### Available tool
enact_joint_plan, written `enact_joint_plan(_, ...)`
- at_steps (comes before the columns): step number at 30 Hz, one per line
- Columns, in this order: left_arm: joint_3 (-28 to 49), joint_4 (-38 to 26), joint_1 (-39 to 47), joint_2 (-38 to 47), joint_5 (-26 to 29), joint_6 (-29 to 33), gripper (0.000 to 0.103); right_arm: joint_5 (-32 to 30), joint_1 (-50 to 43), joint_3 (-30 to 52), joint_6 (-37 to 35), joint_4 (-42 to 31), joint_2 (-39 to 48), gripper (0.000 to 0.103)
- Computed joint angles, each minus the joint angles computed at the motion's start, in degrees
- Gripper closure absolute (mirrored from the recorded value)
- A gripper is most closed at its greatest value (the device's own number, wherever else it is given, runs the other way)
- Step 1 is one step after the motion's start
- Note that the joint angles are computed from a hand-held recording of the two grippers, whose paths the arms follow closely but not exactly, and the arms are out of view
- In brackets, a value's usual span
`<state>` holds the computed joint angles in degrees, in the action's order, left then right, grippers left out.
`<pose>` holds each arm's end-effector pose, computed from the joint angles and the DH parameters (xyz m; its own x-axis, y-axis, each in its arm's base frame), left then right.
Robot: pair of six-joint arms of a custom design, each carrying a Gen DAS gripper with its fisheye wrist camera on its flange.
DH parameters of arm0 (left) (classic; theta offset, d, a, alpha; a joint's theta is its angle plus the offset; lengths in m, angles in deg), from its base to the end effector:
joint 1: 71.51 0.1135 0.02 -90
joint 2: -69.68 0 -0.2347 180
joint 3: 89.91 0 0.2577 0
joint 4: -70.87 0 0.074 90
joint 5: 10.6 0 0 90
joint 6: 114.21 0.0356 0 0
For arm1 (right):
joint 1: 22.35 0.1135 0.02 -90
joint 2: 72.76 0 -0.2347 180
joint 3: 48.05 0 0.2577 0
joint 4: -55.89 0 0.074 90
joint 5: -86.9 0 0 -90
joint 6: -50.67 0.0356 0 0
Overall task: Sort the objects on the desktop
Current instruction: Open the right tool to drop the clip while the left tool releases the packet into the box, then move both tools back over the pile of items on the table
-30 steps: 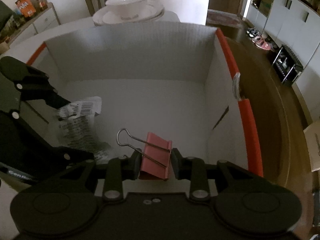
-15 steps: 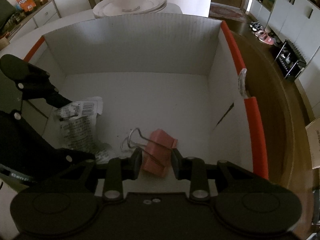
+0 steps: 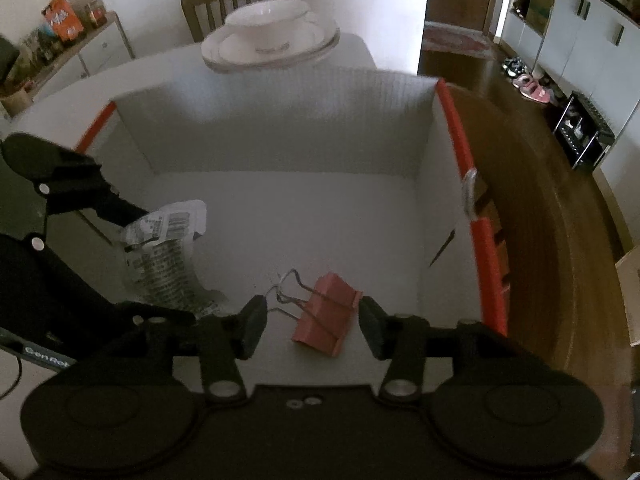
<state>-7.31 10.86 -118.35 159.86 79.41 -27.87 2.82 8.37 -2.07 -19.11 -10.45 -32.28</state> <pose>0.2175 -0.2319 0.2129 -0.6777 0.6293 -0.3804 0.6876 0.7256 -0.0245 0.1319 0.0741 0.1950 -0.8651 -0.1142 -0.4884 -0.1768 0.9807 0.0839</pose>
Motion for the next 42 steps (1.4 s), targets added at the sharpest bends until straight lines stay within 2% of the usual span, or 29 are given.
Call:
enact_joint_plan(4,-2.4,2.6,-1.7,-2.7,-0.7,-2.3,0.027,-1.0,-1.1,1.0,-0.2,-2.3,-3.5,0.039)
enact_joint_plan(8,-5.3,4.6,-2.5,-6.1,-1.3,-4.1,0.027,1.2,2.0,2.7,2.7,-4.7,-6.0,0.037)
enact_joint_plan(11,-8.0,7.5,-3.3,-7.8,-1.4,-5.9,0.027,1.5,2.9,3.2,4.5,-6.1,-8.4,0.03)
enact_joint_plan(16,-11.9,7.5,-4.1,-15.2,-2.8,-7.8,0.027,2.7,4.8,3.8,7.7,-7.9,-12.3,0.025)
enact_joint_plan(20,-14.6,7.3,-3.8,-21.3,-3.2,-10.1,0.027,6.7,10.2,5.3,12.4,-8.4,-12.8,0.024)
enact_joint_plan(25,-18.3,7.0,-3.9,-29.3,-3.1,-12.4,0.027,14.0,20.6,7.2,20.2,-9.4,-13.3,0.014)
enact_joint_plan(29,-21.7,5.4,-4.5,-37.4,-3.7,-14.2,0.027,20.7,30.4,9.2,27.7,-10.7,-11.7,0.012)
enact_joint_plan(34,-24.7,1.0,-5.1,-47.8,-7.0,-15.3,0.027,28.2,41.5,12.1,35.7,-10.7,-5.2,0.012)
enact_joint_plan(36,-25.8,-1.3,-4.7,-52.3,-8.0,-15.2,0.026,30.1,44.6,13.1,38.5,-10.1,-2.4,0.012)
enact_joint_plan(38,-26.5,-3.9,-3.8,-56.2,-8.9,-14.6,0.02,31.0,46.3,13.9,40.1,-9.1,0.1,0.012)
enact_joint_plan(42,-27.8,-9.8,-0.8,-64.7,-9.1,-13.5,0.02,33.4,50.1,15.7,43.5,-6.7,5.7,0.011)
